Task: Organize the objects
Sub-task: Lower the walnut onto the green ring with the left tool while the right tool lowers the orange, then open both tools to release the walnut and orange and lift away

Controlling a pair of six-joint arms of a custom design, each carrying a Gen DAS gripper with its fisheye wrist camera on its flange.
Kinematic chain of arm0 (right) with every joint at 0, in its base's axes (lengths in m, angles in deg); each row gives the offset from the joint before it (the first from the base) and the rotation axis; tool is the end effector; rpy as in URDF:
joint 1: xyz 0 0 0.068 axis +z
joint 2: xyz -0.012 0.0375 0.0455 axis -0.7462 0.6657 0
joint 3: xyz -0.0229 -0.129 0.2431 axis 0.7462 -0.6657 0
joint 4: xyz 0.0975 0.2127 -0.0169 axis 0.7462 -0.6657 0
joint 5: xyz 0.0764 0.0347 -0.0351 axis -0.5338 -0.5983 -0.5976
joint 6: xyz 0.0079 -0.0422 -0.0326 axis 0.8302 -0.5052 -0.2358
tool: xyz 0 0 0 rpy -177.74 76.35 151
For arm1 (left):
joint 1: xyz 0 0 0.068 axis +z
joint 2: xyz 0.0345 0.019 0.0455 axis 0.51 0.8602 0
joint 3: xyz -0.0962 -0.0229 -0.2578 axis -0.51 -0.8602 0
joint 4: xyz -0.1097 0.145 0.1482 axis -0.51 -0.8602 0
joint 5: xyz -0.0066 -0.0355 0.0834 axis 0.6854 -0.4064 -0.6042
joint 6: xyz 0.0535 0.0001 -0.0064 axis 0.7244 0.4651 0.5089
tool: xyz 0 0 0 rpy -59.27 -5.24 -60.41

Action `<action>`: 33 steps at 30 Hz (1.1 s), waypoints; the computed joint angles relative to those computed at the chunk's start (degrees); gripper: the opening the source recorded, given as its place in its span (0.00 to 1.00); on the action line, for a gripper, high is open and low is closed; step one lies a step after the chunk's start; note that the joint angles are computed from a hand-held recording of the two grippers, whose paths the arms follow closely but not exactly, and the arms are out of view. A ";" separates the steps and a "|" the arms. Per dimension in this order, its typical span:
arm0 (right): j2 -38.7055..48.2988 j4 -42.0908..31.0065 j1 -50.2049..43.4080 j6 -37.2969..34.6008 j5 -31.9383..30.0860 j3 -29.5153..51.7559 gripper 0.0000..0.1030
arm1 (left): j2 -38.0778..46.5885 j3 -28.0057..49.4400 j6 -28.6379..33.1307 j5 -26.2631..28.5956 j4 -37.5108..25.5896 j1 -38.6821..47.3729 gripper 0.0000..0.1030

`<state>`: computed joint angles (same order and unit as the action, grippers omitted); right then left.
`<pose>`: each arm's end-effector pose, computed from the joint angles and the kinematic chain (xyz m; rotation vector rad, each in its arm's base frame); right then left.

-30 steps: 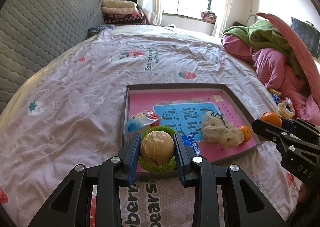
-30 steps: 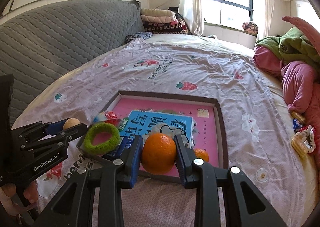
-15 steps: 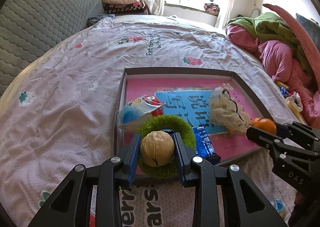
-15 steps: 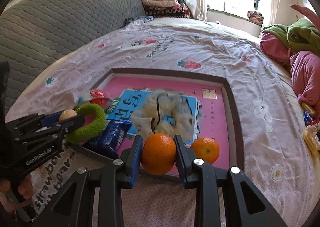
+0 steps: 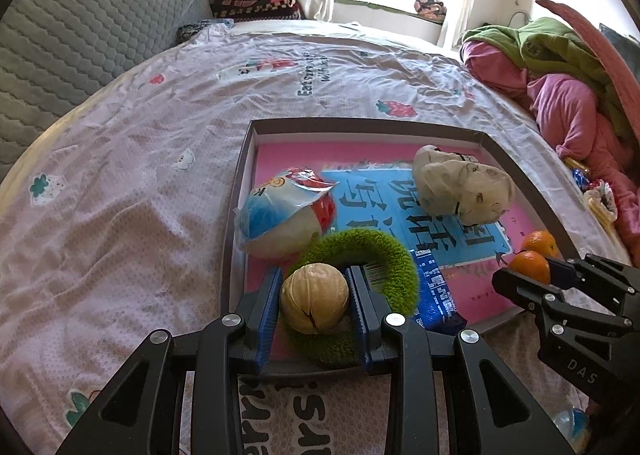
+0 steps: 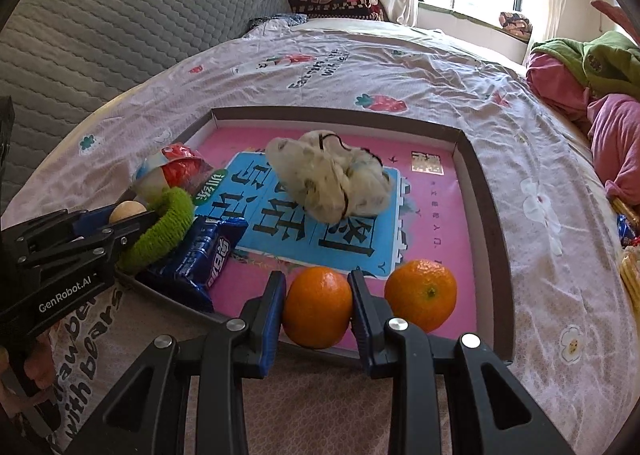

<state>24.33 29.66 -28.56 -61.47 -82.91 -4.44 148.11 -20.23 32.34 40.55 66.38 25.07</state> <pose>0.2549 0.0979 0.1721 -0.7085 2.3857 0.2889 0.2098 -0.0144 0.1764 -0.3437 2.3873 0.0152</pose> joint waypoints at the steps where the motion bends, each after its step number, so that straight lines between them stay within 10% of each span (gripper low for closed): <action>1: 0.26 -0.08 -0.06 0.06 -0.09 0.11 0.32 | 0.00 0.00 0.05 0.30 0.04 0.17 0.32; 33: -7.59 -6.17 -1.25 2.22 -0.93 0.71 0.44 | -10.48 2.15 -2.38 -0.65 -9.14 -2.21 0.47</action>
<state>16.74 23.49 -29.81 -59.25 -83.85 -3.73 137.63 -18.08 29.96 39.90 57.24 22.86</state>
